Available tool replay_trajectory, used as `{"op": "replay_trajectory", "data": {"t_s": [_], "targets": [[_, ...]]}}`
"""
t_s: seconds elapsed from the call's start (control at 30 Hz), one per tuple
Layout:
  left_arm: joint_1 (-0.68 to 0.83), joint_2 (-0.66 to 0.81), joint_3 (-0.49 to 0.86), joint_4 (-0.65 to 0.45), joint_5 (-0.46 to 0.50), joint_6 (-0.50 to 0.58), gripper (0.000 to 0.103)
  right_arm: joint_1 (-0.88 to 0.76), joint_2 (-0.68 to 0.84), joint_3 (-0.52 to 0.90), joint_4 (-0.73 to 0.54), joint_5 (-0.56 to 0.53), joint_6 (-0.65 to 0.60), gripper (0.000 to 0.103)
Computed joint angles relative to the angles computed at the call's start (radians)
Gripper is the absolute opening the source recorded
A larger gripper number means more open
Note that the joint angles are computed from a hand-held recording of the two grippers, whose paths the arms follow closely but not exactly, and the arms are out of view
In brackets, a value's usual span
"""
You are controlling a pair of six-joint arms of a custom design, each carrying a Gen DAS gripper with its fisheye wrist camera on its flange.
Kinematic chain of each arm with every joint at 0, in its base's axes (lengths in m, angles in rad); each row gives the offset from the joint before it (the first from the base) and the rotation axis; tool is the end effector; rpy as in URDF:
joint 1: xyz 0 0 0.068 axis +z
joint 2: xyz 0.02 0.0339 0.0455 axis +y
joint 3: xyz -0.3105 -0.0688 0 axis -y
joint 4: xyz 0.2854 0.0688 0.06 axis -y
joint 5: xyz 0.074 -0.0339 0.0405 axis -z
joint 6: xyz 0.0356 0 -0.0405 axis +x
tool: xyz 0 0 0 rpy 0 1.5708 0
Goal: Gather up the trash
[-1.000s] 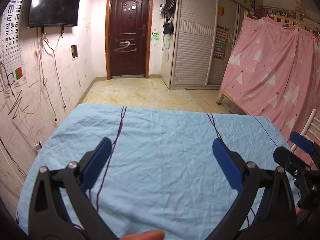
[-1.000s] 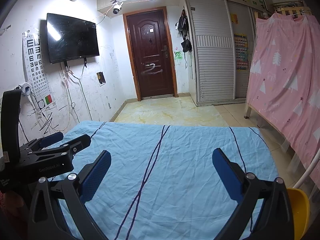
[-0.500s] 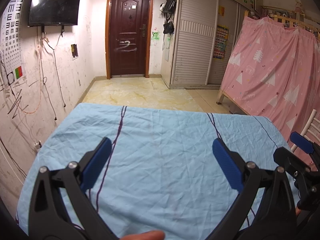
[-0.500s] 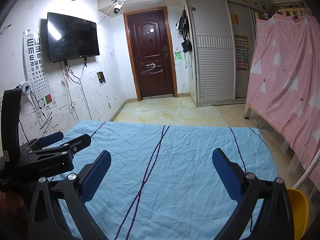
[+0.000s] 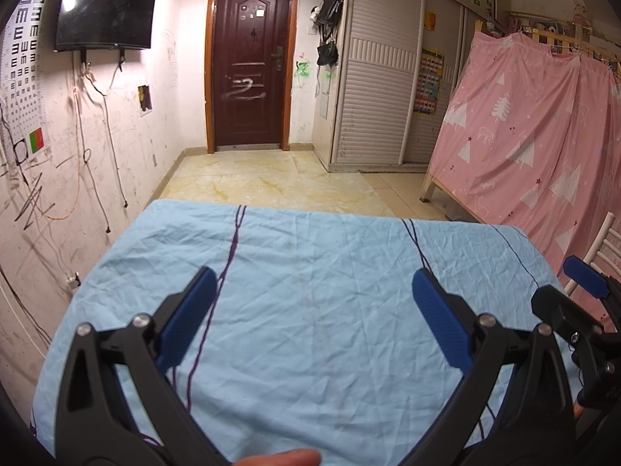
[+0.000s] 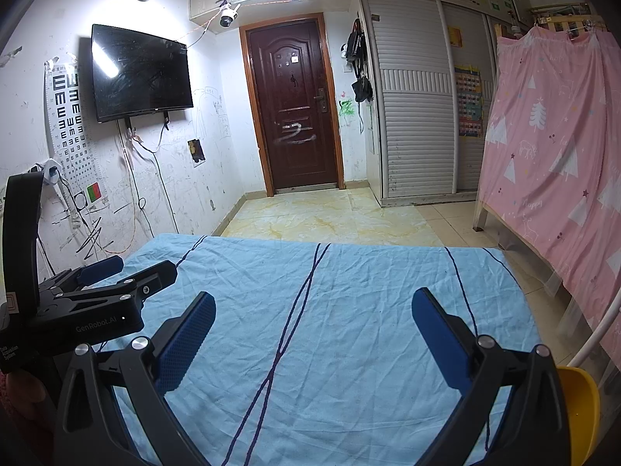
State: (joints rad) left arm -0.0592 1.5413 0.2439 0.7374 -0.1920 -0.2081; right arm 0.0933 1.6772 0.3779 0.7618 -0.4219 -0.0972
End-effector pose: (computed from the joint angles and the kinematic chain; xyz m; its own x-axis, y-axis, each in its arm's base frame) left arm 0.2380 -0.0073 0.1074 -0.4975 -0.1737 -0.8499 -0.2106 0.9746 -0.0759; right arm 0.2762 0.0405 0.1089 -0.4651 -0.1324 -0.8753 -0.4826 0.8668 0.1253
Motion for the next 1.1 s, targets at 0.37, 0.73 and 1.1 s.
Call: {"op": "replay_trajectory", "data": {"t_s": [0.37,0.73,1.1], "targets": [[-0.004,-0.001,0.001,-0.003,-0.003,-0.001,0.096,0.000,0.000,0.000,0.001,0.002,-0.002,0.094],[0.004,0.001,-0.002,0.004,0.003,0.005,0.096,-0.001,0.004,0.001,0.005,0.001,-0.003,0.094],[0.006,-0.002,-0.006,0.003,0.007,0.007,0.096,-0.008,0.014,0.006,0.003,-0.004,-0.011,0.094]]}}
